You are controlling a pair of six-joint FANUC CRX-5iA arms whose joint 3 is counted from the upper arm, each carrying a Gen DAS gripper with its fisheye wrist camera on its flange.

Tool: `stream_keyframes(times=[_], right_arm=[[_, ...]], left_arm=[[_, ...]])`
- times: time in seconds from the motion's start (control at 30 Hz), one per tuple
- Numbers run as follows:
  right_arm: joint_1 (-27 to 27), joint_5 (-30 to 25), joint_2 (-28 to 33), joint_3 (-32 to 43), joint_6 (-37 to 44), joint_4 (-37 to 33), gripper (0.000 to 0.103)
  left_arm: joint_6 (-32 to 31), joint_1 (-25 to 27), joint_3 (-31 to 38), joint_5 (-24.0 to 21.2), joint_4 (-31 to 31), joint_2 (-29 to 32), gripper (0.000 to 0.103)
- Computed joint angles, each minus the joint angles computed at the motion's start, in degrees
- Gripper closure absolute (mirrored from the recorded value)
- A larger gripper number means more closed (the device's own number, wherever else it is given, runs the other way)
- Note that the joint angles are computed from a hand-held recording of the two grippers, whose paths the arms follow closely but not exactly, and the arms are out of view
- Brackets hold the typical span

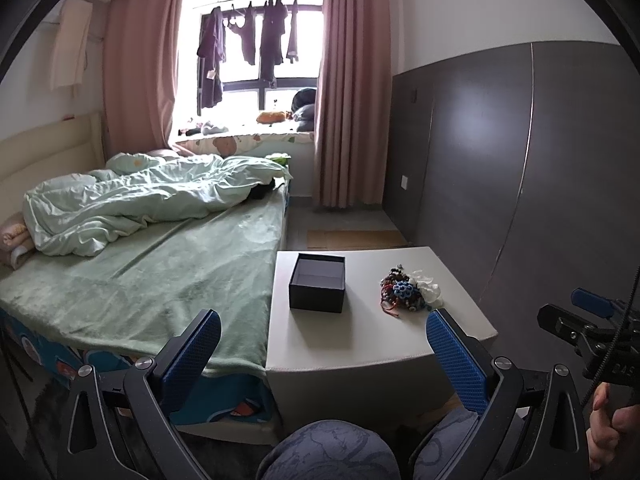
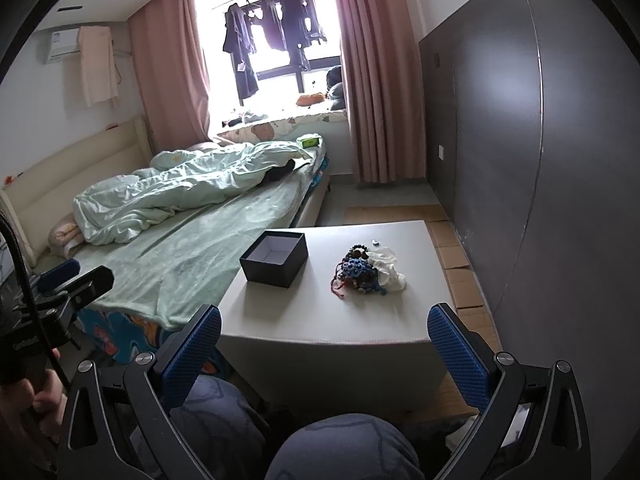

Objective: Organize jewelry

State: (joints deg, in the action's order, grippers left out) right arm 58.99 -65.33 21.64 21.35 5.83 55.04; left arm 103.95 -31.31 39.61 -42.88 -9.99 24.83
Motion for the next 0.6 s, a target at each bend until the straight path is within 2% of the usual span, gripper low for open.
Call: stream_keyframes(times=[0.23, 0.6], right_arm=[[0.6, -2.9, 2.1, 3.1, 0.4, 0.1, 0.000], [0.6, -3.3, 1.4, 1.5, -1.3, 1.2, 0.000]], left_arm=[[-3.2, 1.2, -1.5, 1.2, 3.8, -0.1, 0.000], [-4.5, 1.1, -0.6, 1.1, 5.0, 0.8, 0.000]])
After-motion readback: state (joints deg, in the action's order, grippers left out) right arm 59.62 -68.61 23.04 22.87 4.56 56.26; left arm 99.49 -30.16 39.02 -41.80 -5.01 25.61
